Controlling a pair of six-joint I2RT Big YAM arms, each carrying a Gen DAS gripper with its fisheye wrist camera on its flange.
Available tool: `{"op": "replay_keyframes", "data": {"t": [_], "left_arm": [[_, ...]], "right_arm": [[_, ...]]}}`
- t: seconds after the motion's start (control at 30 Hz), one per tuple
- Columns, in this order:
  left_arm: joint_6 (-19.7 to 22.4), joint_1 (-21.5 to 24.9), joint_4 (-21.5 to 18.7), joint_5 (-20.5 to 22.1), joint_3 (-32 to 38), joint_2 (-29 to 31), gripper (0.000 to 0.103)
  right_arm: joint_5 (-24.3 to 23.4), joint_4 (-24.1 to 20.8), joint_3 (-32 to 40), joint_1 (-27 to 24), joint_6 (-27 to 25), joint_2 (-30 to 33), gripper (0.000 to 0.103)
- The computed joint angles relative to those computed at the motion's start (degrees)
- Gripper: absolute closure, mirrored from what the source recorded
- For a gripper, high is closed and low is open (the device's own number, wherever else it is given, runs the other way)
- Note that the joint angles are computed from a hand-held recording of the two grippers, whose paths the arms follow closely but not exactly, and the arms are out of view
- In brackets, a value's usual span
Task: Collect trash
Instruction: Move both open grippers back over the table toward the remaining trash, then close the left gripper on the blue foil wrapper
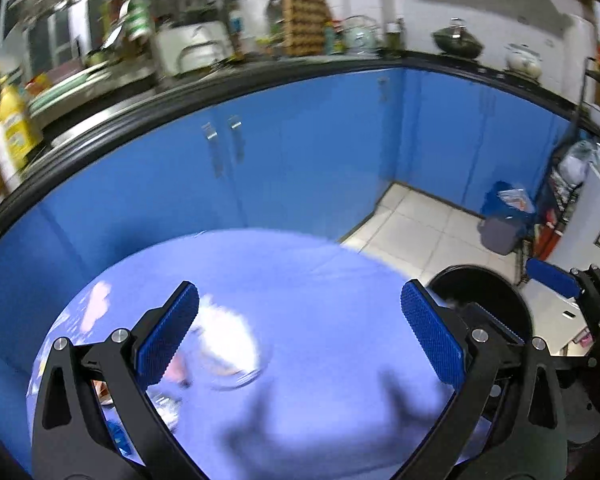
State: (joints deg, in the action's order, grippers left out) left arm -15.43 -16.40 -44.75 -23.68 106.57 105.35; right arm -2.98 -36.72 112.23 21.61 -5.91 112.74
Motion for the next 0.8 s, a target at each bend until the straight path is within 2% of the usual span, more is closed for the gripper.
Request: {"op": "replay_keyframes", "data": {"t": [0.37,0.5,0.67,0.8], "left_arm": [[-7.32,5.97,1.52,-2.08,-18.71,-12.37,0.003],[-8.85,7.99,2.22,-1.61,-24.68,-15.89,0.003],[-10.31,10.28,2.75,0.50,-30.84,-18.98,0.003],[-10.84,10.84,2.14,2.00,-33.15,-19.23,0.004]], "right_arm": [[-1.06,-1.50,0.47,7.30,-5.69,0.66,0.028],[-1.33,-1.28,-0.78,9.39,-7.09,0.34,0.028],[-0.60,-0.46,-2.37,12.08,-11.68,0.25,0.028],[0.64,0.02,-2.70,13.86,-15.85,1.07,0.028]]}}
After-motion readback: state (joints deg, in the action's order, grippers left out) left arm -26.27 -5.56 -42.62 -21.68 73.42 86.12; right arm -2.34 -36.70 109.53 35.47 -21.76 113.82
